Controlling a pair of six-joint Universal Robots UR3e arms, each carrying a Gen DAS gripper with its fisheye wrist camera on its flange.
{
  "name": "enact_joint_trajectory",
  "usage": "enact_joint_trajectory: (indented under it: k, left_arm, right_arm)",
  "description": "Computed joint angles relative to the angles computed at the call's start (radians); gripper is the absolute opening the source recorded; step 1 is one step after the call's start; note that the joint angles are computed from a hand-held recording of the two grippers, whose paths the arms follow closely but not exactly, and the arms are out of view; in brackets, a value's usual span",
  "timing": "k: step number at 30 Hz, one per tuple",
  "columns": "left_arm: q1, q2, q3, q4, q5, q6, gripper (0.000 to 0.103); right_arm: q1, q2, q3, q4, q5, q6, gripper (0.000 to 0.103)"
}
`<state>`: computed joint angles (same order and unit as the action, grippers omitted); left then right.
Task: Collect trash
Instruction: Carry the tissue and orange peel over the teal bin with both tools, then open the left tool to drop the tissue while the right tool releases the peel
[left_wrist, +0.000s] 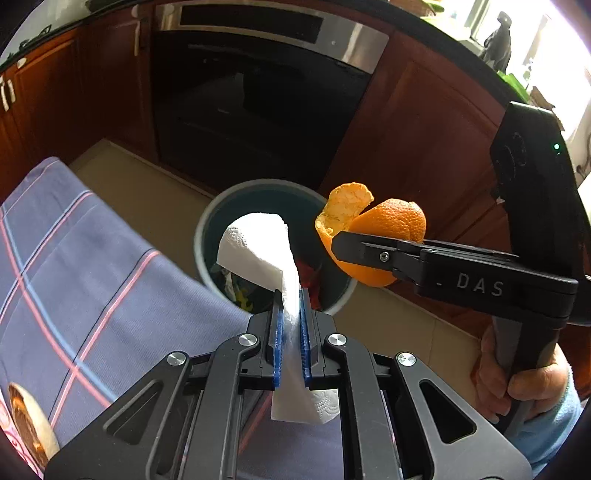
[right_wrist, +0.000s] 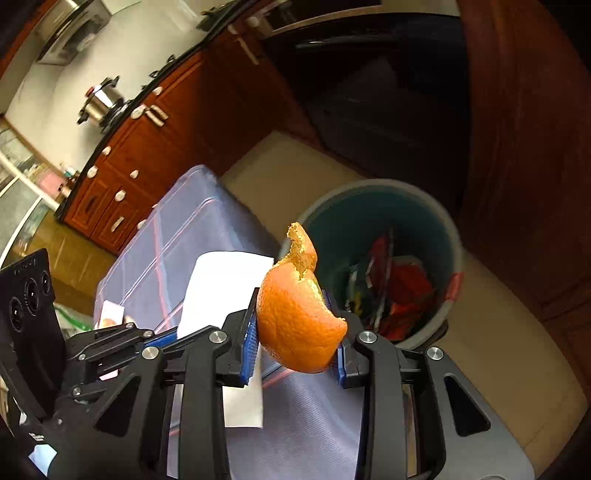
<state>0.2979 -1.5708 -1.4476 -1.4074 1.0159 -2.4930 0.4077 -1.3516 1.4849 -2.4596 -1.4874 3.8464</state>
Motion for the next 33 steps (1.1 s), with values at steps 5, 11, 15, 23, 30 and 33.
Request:
enact_joint_trajectory:
  k: [5, 11, 15, 23, 30, 33]
  left_arm:
    - [-0.144, -0.191, 0.098, 0.106, 0.083, -0.102, 0.009]
    - [-0.216, -0.316, 0.146, 0.155, 0.148, -0.149, 0.009]
    - [-0.236, -0.36, 0.166, 0.165, 0.173, -0.165, 0.009]
    - [-0.267, -0.359, 0.153, 0.229, 0.248, -0.206, 0.078]
    - [-0.253, -0.313, 0.135, 0.229, 0.266, -0.199, 0.09]
    - [-0.247, -0.292, 0.124, 0.233, 0.258, -0.204, 0.094]
  right_arm:
    - [-0.096, 0.011, 0.064, -0.032, 0.074, -0.023, 0.03]
    - [-0.154, 0.065, 0.098, -0.061, 0.136, -0.033, 0.03]
    - [-0.178, 0.089, 0.108, -0.065, 0.158, -0.041, 0.031]
    - [-0.197, 0.107, 0.111, -0.093, 0.189, 0.007, 0.086]
    - [-0.181, 0.086, 0.103, -0.052, 0.187, 0.05, 0.089]
    - [-0.17, 0.071, 0.095, -0.029, 0.182, 0.053, 0.089]
